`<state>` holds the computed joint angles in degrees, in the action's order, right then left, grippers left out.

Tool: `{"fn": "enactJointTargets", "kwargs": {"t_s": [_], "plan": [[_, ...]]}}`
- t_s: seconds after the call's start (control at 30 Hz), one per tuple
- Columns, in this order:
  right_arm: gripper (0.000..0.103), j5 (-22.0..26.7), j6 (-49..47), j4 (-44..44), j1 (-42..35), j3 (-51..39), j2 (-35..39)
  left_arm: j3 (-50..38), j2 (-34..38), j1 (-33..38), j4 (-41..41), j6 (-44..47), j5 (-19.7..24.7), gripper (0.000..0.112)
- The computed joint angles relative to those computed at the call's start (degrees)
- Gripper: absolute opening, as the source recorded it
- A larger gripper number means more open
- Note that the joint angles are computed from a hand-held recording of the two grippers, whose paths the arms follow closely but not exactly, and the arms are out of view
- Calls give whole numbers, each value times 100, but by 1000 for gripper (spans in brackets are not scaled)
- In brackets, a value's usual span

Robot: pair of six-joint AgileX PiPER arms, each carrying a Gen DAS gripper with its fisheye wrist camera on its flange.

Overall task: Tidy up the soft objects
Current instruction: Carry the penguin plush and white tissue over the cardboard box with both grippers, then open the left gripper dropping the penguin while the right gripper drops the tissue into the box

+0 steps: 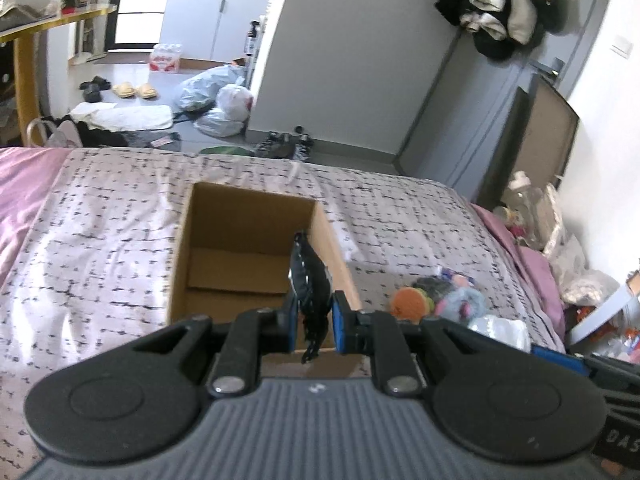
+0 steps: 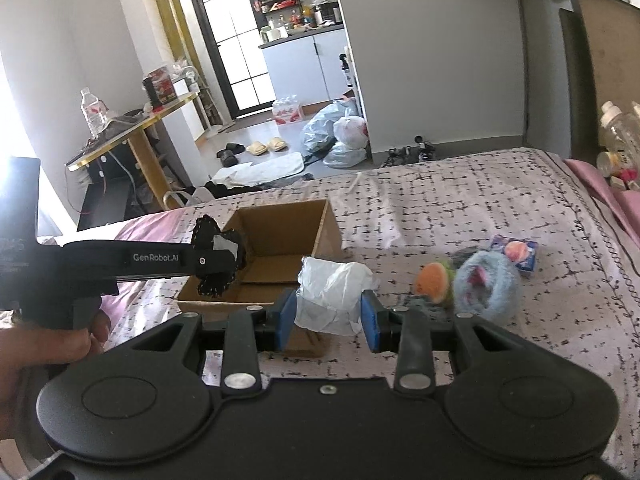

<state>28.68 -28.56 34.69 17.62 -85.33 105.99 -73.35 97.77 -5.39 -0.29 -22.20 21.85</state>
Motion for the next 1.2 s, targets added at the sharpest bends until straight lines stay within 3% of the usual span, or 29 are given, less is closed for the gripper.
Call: {"fn": "enactJointTargets", "kwargs": {"t_s": [0.4,0.7,0.83,1.2], "plan": [[35,551,382,-12,169,-952,648,-510,453,411,171,198,351,16],[35,1315,769,-340,208,-2361,1480,-1103,948,516,215,434,925,16],[35,1801,914,-381,190,-3176,1968,-1476,1245,462,334,533,1343,16],[35,2507,1268,-616,156,-4705,2858,-2592,2021,443,331,887,2460,16]]}}
